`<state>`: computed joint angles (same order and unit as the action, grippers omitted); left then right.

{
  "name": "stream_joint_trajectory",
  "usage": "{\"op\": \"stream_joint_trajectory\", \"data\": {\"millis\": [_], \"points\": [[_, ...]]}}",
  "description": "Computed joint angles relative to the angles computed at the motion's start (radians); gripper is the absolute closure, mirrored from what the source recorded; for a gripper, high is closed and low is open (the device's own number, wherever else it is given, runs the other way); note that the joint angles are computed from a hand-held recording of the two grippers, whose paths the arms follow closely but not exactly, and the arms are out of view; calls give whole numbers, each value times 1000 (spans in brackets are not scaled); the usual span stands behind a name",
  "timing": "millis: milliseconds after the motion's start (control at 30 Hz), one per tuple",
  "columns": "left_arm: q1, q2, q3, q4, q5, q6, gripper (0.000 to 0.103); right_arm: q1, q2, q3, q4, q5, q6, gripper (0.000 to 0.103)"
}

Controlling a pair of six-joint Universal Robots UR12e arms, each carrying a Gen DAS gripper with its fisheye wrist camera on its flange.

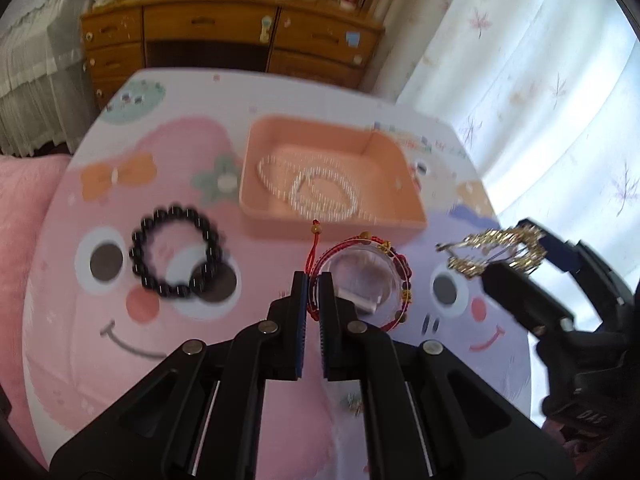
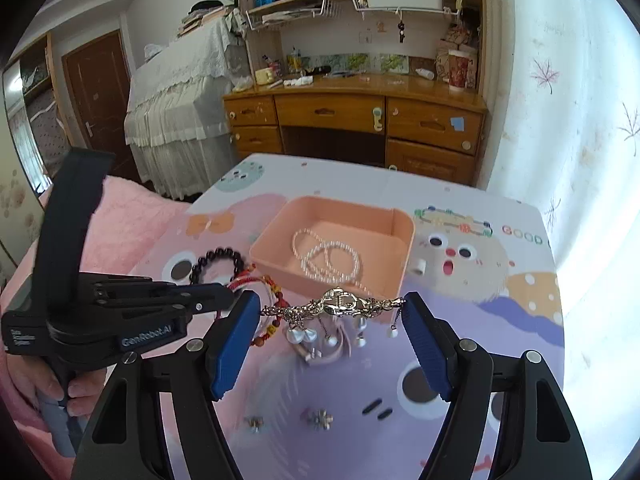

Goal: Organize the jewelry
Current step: 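Lower the red bracelet and gold chain into the pink tray and open both tools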

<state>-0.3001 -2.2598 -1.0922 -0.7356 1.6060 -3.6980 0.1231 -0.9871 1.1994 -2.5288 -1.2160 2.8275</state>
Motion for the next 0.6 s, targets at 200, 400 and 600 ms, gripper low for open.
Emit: {"op": "stream_joint_trajectory", "data": {"millis": [200,400,600], "points": [[22,-44,76,52,11,-19,100,17,76,-112,-41,-9,17,30],[48,-97,151,45,-10,-40,94,43,146,-224,10,-83,21,24],[70,-93,132,21,0,-88,34,43,168,-265,111,-91,58,21]]}}
